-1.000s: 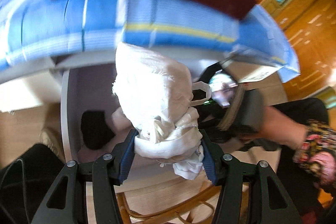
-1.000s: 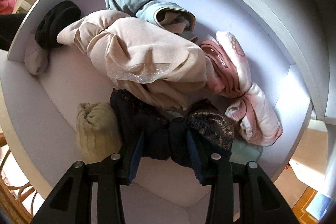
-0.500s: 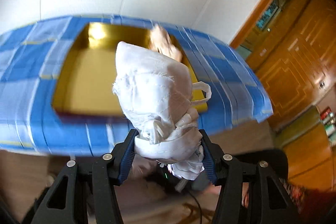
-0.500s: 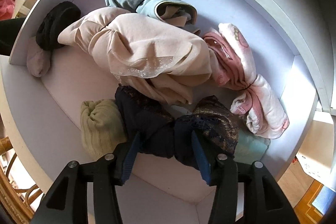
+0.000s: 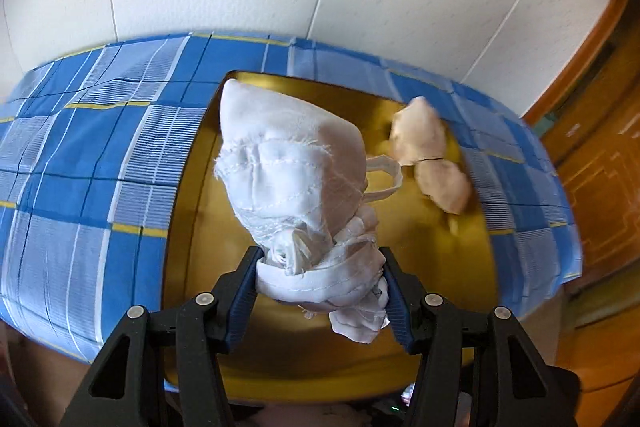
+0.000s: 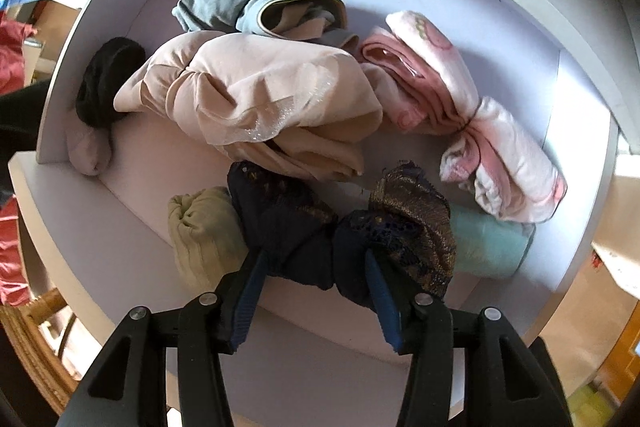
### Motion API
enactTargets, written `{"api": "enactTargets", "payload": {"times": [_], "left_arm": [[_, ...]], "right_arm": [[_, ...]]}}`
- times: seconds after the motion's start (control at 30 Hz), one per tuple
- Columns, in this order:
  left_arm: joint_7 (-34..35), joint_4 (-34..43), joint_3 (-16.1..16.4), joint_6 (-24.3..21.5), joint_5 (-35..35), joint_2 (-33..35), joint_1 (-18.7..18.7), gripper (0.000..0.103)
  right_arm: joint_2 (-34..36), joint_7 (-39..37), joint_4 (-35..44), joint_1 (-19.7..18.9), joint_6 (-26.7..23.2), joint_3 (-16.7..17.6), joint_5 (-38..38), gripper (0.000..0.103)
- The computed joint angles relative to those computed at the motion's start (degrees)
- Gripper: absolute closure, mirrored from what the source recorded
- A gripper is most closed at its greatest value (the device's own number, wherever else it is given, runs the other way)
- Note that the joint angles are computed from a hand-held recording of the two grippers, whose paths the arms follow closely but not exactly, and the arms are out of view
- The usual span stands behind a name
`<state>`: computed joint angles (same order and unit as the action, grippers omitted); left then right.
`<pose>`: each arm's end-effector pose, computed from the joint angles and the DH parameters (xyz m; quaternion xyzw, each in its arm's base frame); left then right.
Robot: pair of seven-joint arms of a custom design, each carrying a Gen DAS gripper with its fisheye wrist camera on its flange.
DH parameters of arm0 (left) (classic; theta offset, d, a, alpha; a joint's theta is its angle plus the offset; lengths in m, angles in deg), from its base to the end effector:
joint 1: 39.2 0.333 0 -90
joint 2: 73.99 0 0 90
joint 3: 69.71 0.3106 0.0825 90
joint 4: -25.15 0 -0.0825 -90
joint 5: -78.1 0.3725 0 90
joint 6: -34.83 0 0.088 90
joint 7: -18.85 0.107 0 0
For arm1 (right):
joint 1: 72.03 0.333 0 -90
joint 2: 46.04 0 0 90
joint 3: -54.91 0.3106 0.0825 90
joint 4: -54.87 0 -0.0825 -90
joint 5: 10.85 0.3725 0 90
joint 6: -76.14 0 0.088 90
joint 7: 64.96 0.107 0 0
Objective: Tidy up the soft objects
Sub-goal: 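Release the white cloth into the gold tray with the left tool while right tool descends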
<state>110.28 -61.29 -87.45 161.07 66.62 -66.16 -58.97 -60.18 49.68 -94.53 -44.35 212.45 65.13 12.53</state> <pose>0.5053 -0.3780 0.6446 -0.4482 0.8425 -0.2978 0.0243 0.3265 0.2570 0.3413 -0.6778 0.7253 0.1138 0.0387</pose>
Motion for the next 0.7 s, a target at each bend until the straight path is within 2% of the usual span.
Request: {"api": "enactTargets", "payload": {"times": [0.23, 0.5, 0.53, 0.63, 0.7], "left_arm": [[-3.17, 15.53, 0.49, -8.44, 11.63, 11.82, -3.40, 0.046], [-6.30, 31.85, 2.46, -16.57, 18.14, 23.50, -7.75, 0.045], [-6.27, 32.61, 2.58, -16.28, 18.30, 24.15, -7.95, 0.045], [-6.00, 37.82, 2.96, -17.99, 18.58, 27.28, -8.92, 0.045], [-5.27, 41.70, 3.76, -19.50, 19.82, 29.44, -10.19, 0.045]], "right_arm": [[-3.65, -2.60, -2.11, 0.34, 0.49, -1.47, 4.91, 0.052], [-3.44, -11.76, -1.87, 2.64, 0.38, -2.79, 15.14, 0.049], [-3.52, -12.80, -1.41, 2.90, -0.11, -2.67, 15.93, 0.048], [-1.14, -14.96, 0.60, 3.06, -0.88, -1.55, 15.03, 0.047], [0.76, -13.54, 1.89, 2.76, -0.78, -0.09, 11.74, 0.047]]}}
